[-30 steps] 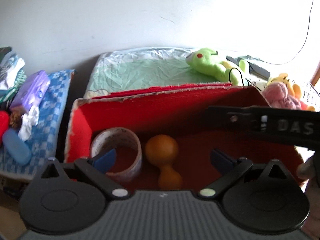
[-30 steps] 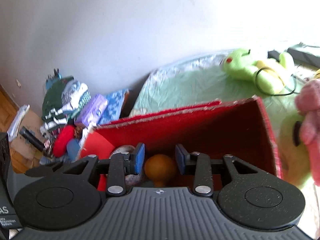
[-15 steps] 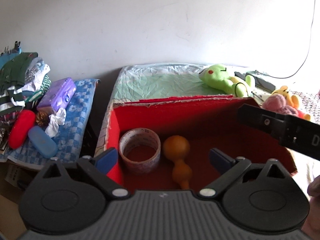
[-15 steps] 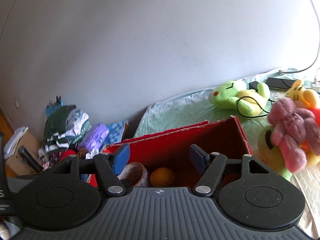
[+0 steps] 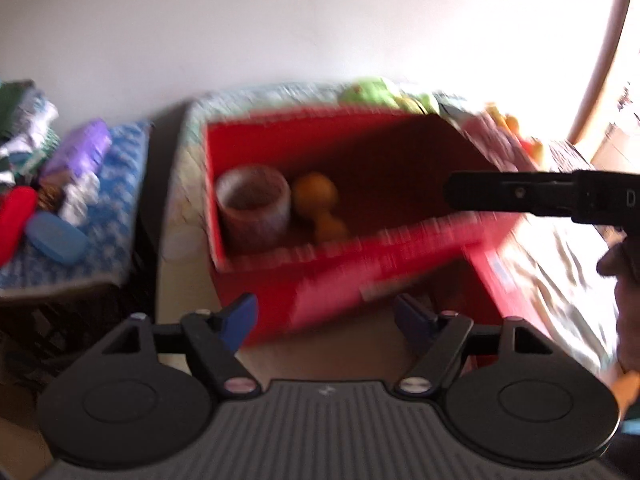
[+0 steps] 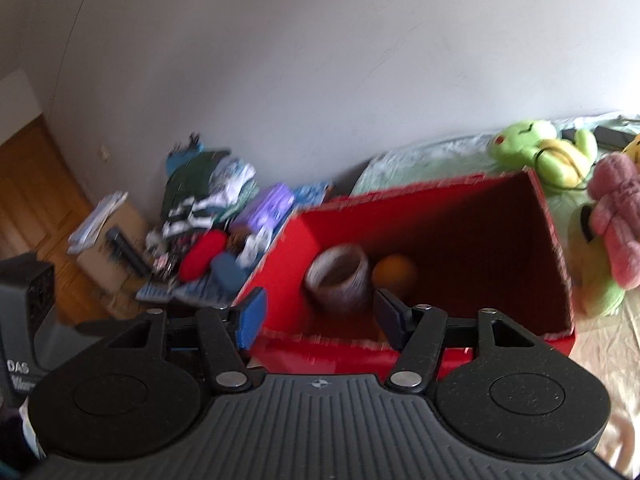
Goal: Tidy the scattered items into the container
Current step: 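Move the right gripper down to the pine cone beside the red box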
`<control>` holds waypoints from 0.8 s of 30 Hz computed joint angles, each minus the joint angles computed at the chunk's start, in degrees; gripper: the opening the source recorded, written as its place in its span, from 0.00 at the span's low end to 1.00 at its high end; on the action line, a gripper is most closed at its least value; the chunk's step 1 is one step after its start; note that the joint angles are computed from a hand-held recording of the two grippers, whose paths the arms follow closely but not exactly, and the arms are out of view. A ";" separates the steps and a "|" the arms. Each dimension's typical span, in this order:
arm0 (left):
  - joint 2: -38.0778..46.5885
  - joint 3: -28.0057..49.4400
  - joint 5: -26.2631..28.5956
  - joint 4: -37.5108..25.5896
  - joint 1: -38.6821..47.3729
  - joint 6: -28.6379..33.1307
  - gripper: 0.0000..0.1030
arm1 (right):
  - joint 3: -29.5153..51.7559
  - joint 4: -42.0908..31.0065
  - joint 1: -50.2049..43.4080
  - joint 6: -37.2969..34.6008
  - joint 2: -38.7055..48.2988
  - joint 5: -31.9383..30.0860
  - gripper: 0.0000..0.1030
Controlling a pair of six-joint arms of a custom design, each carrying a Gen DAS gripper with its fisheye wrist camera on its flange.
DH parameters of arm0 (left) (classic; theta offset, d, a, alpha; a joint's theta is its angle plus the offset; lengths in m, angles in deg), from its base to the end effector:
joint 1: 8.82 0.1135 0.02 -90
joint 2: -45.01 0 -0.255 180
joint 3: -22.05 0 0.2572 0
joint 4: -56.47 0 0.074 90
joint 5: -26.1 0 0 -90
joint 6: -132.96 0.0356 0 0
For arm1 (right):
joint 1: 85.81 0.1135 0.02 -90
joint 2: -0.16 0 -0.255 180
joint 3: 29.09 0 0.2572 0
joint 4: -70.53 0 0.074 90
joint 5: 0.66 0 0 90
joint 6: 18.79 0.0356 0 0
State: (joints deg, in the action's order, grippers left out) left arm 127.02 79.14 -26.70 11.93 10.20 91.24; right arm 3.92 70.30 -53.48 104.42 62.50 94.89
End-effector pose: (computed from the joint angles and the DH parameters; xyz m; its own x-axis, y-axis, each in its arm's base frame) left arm 0.2469 0.0623 0.1618 -0.6332 0.4106 -0.6561 0.6215 0.7749 -0.1149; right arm 0.1886 0.1153 0.1594 -0.6014 0.2645 -0.7539 -0.1576 0.8858 0.4365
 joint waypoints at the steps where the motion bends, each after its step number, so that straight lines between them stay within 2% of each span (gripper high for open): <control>1: 1.29 0.42 0.17 -2.33 0.62 3.07 0.75 | 0.00 -0.80 -0.04 -0.35 0.39 -2.16 0.58; 5: 7.16 3.20 -0.59 -11.96 2.23 14.84 0.78 | 1.05 -5.36 0.58 -2.75 3.18 -10.49 0.57; 9: 11.09 4.69 -3.76 -16.28 1.98 20.24 0.78 | 3.73 -10.18 2.01 -4.83 7.82 -15.39 0.52; 11: 13.17 5.36 -5.10 -17.98 1.55 21.32 0.78 | 5.63 -11.97 2.68 -4.47 10.86 -16.70 0.47; 14: 14.41 5.18 -5.94 -18.56 0.75 22.06 0.78 | 8.52 -13.96 4.08 -3.97 15.27 -16.56 0.47; 21: 17.71 3.60 -8.16 -16.24 -1.74 22.38 0.75 | 12.37 -18.84 5.05 -2.35 20.88 -14.79 0.47; 24: 18.47 2.73 -9.32 -14.06 -2.78 21.61 0.69 | 14.12 -20.63 5.51 -1.73 23.38 -13.94 0.47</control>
